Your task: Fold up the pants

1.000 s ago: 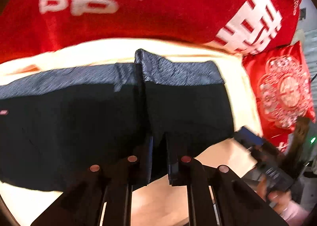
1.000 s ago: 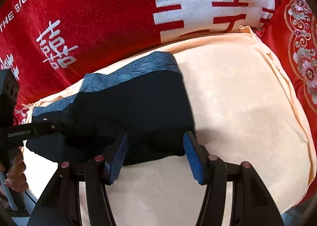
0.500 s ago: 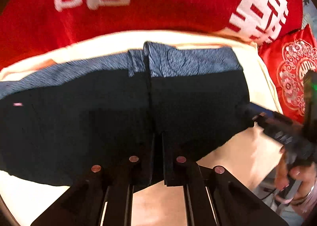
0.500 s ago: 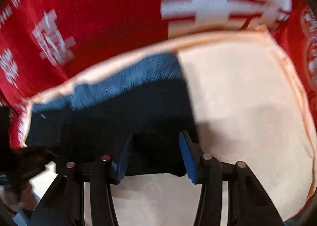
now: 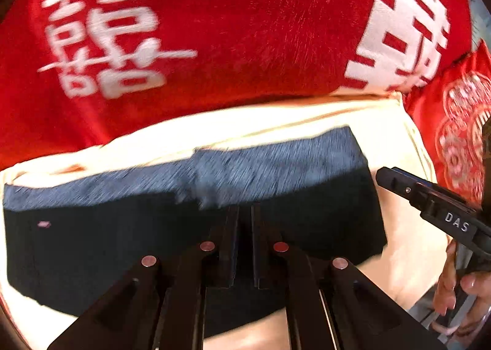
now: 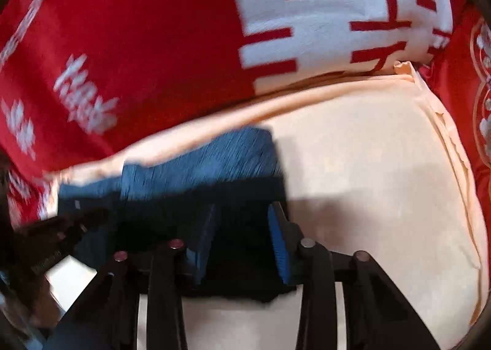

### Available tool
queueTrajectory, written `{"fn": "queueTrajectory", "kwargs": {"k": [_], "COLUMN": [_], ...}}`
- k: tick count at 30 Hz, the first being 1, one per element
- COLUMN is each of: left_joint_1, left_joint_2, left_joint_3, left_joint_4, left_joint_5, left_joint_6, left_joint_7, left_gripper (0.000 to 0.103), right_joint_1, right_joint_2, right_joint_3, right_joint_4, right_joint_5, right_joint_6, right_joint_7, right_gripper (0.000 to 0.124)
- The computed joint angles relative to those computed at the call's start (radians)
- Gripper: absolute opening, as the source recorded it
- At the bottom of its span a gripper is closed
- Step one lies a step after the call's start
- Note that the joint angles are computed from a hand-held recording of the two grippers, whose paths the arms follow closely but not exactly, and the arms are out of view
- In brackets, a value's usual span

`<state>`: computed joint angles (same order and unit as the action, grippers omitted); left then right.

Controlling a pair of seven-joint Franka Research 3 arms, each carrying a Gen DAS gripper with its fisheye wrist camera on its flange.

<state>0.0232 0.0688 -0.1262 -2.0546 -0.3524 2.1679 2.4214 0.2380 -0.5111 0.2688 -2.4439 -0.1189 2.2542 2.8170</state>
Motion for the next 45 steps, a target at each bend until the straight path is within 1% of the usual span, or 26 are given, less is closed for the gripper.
{"fn": "queueTrajectory", "kwargs": {"k": [2,4,6,7,9,11,12,15,18,22,23,24,25,26,27,28,29,31,33,36,39,40,41,42,43,45], "left_joint_1": [-0.014,-0.029,-0.028,-0.017,0.002,0.012,0.013,0.018,0.025,0.051,0.062,0.069,0.078,0.088,0.098,0.108,0.119,0.132,0.145,0.153,0.166,0.176,0.182,0.190,0.199,0.218], "left_joint_2": [0.019,0.039,0.058,0.058,0.036,-0.001,-0.009,-0.030,-0.045,-0.060,-0.060,-0.058,-0.060,-0.065,-0.075,-0.075,-0.067,-0.063,-0.059,-0.073,-0.055,-0.039,-0.033,-0.028,-0.022,-0.001], "left_joint_3": [-0.012,-0.019,-0.017,-0.015,-0.014,-0.010,-0.005,0.011,0.025,0.053,0.064,0.069,0.075,0.083,0.089,0.097,0.105,0.110,0.113,0.110,0.118,0.125,0.126,0.129,0.132,0.139], "left_joint_4": [-0.007,-0.029,-0.043,-0.053,-0.088,-0.127,-0.132,-0.132,-0.127,-0.116,-0.106,-0.098,-0.095,-0.096,-0.101,-0.093,-0.076,-0.069,-0.065,-0.101,-0.095,-0.078,-0.073,-0.069,-0.062,-0.031], "left_joint_5": [0.010,0.061,0.103,0.095,0.074,0.068,0.063,0.054,0.042,0.029,0.026,0.026,0.029,0.020,0.001,-0.007,0.000,0.013,0.037,0.072,0.110,0.133,0.147,0.155,0.158,0.164], "left_joint_6": [0.046,0.110,0.134,0.135,0.144,0.149,0.143,0.118,0.108,0.073,0.057,0.047,0.042,0.044,0.055,0.042,0.026,0.025,0.032,0.079,0.079,0.065,0.063,0.069,0.074,0.061], "left_joint_7": [-0.018,-0.057,-0.092,-0.085,-0.033,0.026,0.037,0.037,0.020,0.027,0.042,0.042,0.036,0.030,0.035,0.042,0.044,0.030,0.023,0.002,-0.036,-0.051,-0.066,-0.074,-0.080,-0.091], "left_gripper": [0.007,0.007,0.007,0.007,0.006,0.007,0.007,0.007,0.007,0.007,0.009,0.017,0.053,0.078,0.078,0.078,0.078,0.078,0.078,0.078,0.078,0.078,0.078,0.078,0.078,0.078], "right_joint_1": [-0.010,-0.014,0.002,0.004,0.023,0.028,0.035,0.060,0.074,0.086,0.090,0.094,0.099,0.104,0.111,0.119,0.125,0.136,0.149,0.172,0.200,0.211,0.222,0.238,0.260,0.289], "right_joint_2": [0.013,0.045,0.092,0.112,0.152,0.175,0.179,0.159,0.142,0.146,0.151,0.161,0.172,0.188,0.205,0.227,0.246,0.294,0.336,0.400,0.484,0.509,0.540,0.567,0.593,0.623], "right_joint_3": [-0.025,-0.047,-0.073,-0.071,-0.063,-0.023,-0.015,-0.027,-0.031,-0.010,-0.002,0.003,0.001,0.000,-0.002,-0.005,-0.012,-0.020,-0.029,-0.040,-0.053,-0.060,-0.064,-0.067,-0.067,-0.076], "right_joint_4": [-0.009,-0.010,-0.009,-0.003,0.011,0.035,0.044,0.039,0.051,0.097,0.112,0.132,0.144,0.161,0.178,0.197,0.207,0.242,0.268,0.313,0.372,0.386,0.407,0.436,0.477,0.529], "right_joint_5": [0.002,0.013,0.061,0.072,0.091,0.025,0.006,0.030,0.044,0.028,0.018,0.006,0.001,-0.005,-0.010,-0.010,-0.006,-0.007,-0.005,-0.006,-0.009,0.011,0.038,0.017,-0.038,-0.062], "right_joint_6": [0.040,0.083,0.124,0.122,0.110,0.074,0.060,0.056,0.018,-0.043,-0.058,-0.068,-0.068,-0.068,-0.070,-0.067,-0.054,-0.038,-0.019,0.001,0.023,0.030,0.018,-0.013,-0.062,-0.130], "right_joint_7": [-0.024,-0.066,-0.120,-0.126,-0.147,-0.123,-0.113,-0.094,-0.099,-0.076,-0.069,-0.067,-0.073,-0.083,-0.096,-0.113,-0.127,-0.138,-0.144,-0.148,-0.167,-0.186,-0.209,-0.201,-0.185,-0.196], "right_gripper": [0.038,0.038,0.038,0.038,0.038,0.038,0.038,0.038,0.038,0.038,0.038,0.038,0.038,0.038,0.038,0.038,0.038,0.038,0.038,0.039,0.038,0.038,0.041,0.044,0.046,0.046]}}
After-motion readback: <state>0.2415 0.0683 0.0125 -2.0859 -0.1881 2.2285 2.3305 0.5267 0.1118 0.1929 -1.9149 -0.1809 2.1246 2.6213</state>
